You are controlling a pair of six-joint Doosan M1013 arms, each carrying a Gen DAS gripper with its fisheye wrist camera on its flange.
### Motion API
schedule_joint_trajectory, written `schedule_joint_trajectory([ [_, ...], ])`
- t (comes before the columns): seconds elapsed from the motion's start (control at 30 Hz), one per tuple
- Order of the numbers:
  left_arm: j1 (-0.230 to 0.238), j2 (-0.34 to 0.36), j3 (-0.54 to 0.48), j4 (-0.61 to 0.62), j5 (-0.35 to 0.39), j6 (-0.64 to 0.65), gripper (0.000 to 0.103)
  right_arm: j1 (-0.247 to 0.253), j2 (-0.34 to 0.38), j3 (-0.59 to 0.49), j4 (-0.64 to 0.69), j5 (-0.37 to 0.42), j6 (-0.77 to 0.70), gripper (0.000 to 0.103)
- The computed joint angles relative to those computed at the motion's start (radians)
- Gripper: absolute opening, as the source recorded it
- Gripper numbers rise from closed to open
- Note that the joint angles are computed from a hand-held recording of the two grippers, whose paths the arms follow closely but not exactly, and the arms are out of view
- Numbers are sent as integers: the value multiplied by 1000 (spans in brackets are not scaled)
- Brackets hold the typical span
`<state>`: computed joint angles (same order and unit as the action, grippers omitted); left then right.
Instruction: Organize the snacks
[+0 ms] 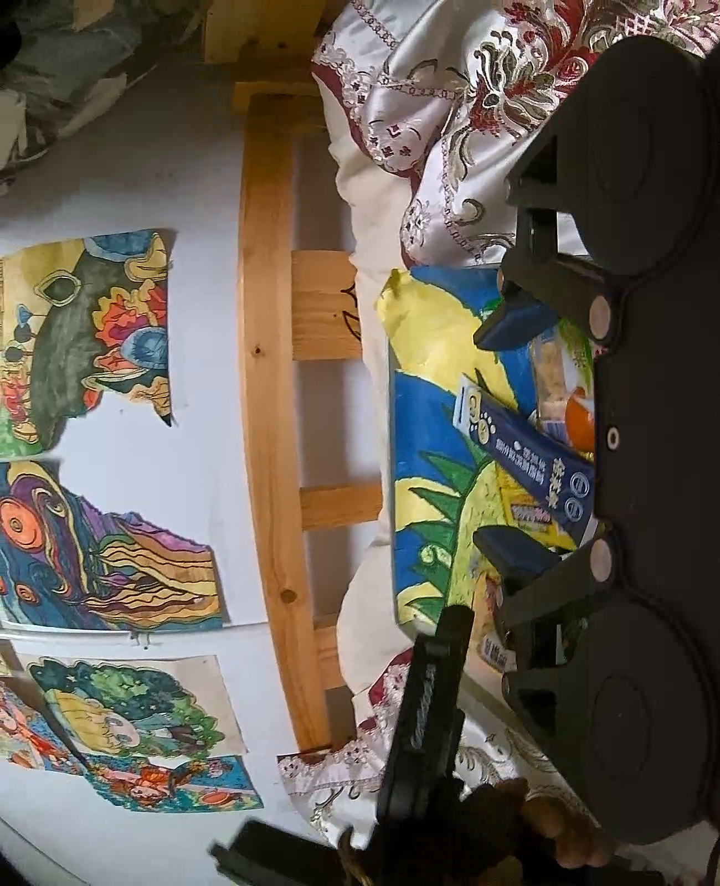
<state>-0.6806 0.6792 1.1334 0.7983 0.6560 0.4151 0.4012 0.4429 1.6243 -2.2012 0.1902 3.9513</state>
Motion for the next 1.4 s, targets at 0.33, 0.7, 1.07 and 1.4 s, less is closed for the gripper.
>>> schedule_joint_trajectory([
  [0.33,-33,-105,187,334,-45,-366,102,33,-37,30,-54,57,17,93],
  [0.7,-60,-186,329,531,-23,-579,102,78,-88,81,8,148,-28,102],
  [1.07,-84,-245,434,615,-18,-692,102,125,-139,139,152,207,-134,102],
  [1.4,-97,-269,477,608,-8,-696,102,145,-174,182,216,228,-184,102],
])
